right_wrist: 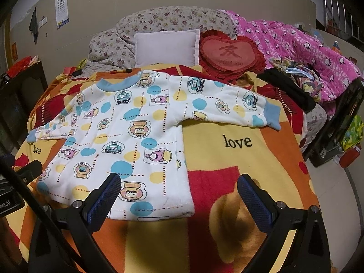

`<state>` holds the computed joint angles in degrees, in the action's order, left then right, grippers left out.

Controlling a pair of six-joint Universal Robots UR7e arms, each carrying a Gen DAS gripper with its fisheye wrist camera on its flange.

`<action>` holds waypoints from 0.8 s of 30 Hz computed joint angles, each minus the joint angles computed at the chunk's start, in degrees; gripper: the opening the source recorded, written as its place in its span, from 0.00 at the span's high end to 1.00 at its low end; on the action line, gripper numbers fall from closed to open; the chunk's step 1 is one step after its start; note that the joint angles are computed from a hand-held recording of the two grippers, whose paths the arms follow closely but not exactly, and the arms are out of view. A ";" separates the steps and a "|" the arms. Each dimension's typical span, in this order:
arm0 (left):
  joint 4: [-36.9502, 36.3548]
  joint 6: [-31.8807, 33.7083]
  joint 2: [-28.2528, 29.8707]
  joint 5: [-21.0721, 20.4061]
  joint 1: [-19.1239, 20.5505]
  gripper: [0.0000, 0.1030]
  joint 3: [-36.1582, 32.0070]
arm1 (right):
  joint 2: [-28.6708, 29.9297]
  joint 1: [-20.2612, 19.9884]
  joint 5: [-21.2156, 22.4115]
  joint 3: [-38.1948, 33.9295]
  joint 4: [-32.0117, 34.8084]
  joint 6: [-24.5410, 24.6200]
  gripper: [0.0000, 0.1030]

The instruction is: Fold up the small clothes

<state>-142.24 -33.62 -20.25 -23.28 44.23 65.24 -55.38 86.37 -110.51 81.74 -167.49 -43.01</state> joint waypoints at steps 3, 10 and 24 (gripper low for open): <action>0.29 -0.40 -0.04 0.05 0.07 0.00 -0.03 | 0.15 0.06 -0.14 -0.11 -0.05 -0.04 0.00; 0.21 -0.74 0.03 0.10 0.32 0.00 0.03 | 0.19 -0.11 0.03 -0.26 0.42 0.01 0.00; 0.69 -1.00 0.14 -0.11 0.44 0.00 -0.18 | 0.42 -0.21 0.01 -0.62 0.86 0.30 0.00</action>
<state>-141.55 -34.62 -20.12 -23.39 44.68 65.06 -54.96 86.16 -110.50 81.12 -166.64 -42.70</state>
